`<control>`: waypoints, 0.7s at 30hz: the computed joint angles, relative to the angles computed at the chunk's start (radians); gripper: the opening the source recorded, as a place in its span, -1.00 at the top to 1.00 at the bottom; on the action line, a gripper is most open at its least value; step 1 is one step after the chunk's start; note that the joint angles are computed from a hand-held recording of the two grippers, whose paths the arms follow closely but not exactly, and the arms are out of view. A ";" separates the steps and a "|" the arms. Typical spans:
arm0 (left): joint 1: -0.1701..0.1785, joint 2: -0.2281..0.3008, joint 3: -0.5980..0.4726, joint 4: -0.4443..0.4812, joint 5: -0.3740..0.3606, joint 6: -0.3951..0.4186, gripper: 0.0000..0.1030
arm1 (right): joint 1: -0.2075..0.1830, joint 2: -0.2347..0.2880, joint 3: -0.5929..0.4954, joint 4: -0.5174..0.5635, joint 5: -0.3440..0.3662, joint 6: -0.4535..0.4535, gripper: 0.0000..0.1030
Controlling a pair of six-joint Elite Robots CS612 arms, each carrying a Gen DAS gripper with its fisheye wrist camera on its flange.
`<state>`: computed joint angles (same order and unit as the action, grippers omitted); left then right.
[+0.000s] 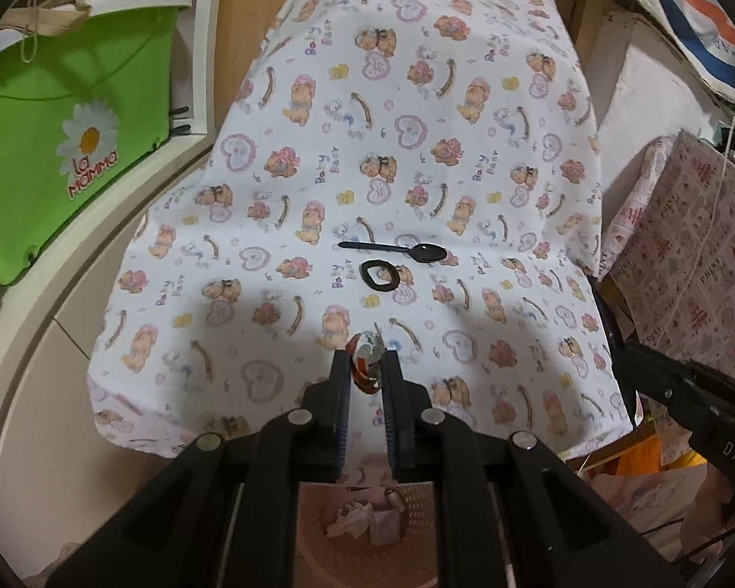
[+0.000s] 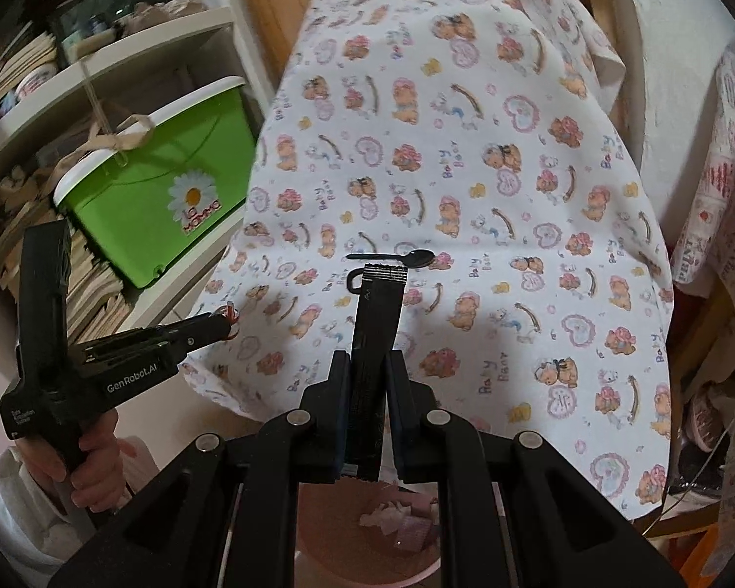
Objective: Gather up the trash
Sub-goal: 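Lift the tape core and black stick and carry both over the pink basket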
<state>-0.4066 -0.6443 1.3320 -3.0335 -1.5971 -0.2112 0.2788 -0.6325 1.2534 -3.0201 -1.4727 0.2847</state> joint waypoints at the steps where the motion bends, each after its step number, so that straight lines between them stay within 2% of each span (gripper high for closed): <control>1: 0.000 -0.005 0.011 -0.010 -0.004 -0.002 0.79 | 0.002 -0.003 0.004 -0.005 0.001 -0.003 0.69; 5: 0.007 -0.022 0.044 -0.020 -0.045 -0.017 0.79 | 0.007 -0.016 0.026 -0.024 0.001 -0.014 0.69; 8: 0.009 -0.027 0.055 -0.010 -0.054 -0.016 0.79 | 0.006 -0.025 0.044 -0.031 0.030 0.007 0.69; 11: 0.010 -0.028 0.055 0.018 -0.065 0.000 0.79 | 0.012 -0.029 0.054 -0.024 0.030 -0.005 0.69; 17: 0.021 -0.020 0.036 0.124 -0.150 0.013 0.79 | 0.023 -0.013 0.035 0.051 0.014 -0.061 0.69; 21: 0.028 -0.007 0.015 0.199 -0.195 0.002 0.79 | 0.016 0.002 0.021 0.113 0.055 -0.040 0.69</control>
